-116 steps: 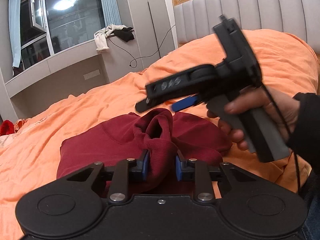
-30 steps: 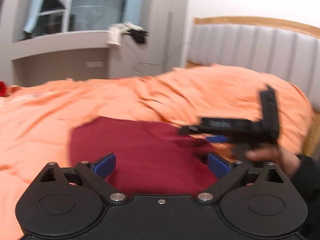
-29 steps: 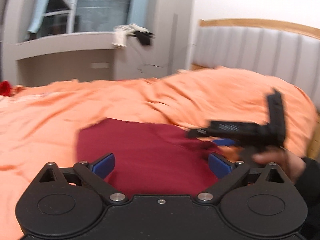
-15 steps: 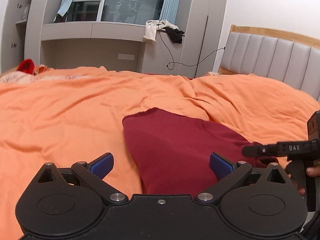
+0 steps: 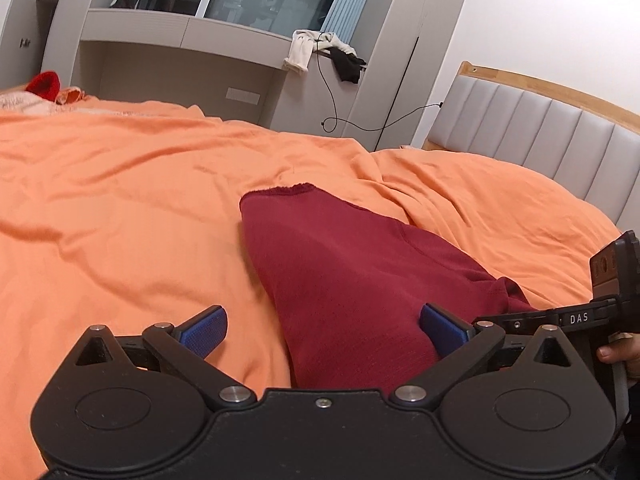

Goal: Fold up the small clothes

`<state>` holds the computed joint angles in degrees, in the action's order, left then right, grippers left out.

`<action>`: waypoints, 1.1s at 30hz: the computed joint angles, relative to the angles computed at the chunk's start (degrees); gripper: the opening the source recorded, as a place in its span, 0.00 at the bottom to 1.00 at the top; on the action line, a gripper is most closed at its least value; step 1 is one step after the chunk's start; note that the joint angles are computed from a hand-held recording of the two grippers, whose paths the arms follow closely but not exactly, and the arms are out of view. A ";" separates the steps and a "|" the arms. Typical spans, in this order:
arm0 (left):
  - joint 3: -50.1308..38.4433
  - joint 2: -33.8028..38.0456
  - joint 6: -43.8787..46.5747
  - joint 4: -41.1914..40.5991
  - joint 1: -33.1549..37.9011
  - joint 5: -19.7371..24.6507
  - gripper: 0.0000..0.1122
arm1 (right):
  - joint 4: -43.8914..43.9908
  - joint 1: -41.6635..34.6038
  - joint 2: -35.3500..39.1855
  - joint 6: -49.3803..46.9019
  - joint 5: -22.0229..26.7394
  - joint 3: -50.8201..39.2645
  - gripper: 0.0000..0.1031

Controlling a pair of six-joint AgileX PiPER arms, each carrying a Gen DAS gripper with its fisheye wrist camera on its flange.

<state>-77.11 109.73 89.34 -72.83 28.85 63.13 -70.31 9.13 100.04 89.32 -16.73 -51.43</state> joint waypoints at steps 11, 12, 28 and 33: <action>-0.16 0.78 -0.37 0.26 0.11 0.13 0.91 | 2.51 0.15 0.55 -2.46 0.12 -0.03 1.00; -0.17 0.80 -0.36 0.23 0.10 0.11 0.91 | 2.55 0.14 0.52 -2.53 0.13 -0.02 1.00; -0.19 0.97 -0.47 0.34 0.15 0.31 0.91 | 2.86 0.06 0.66 -2.81 0.08 -0.06 1.00; -0.33 1.12 -0.51 0.33 0.15 0.40 0.91 | 2.44 -0.25 0.82 -2.94 -0.45 -0.15 1.00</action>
<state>-77.43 110.85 88.84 -72.50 29.00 63.53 -67.86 8.88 100.86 86.38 -17.18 -51.58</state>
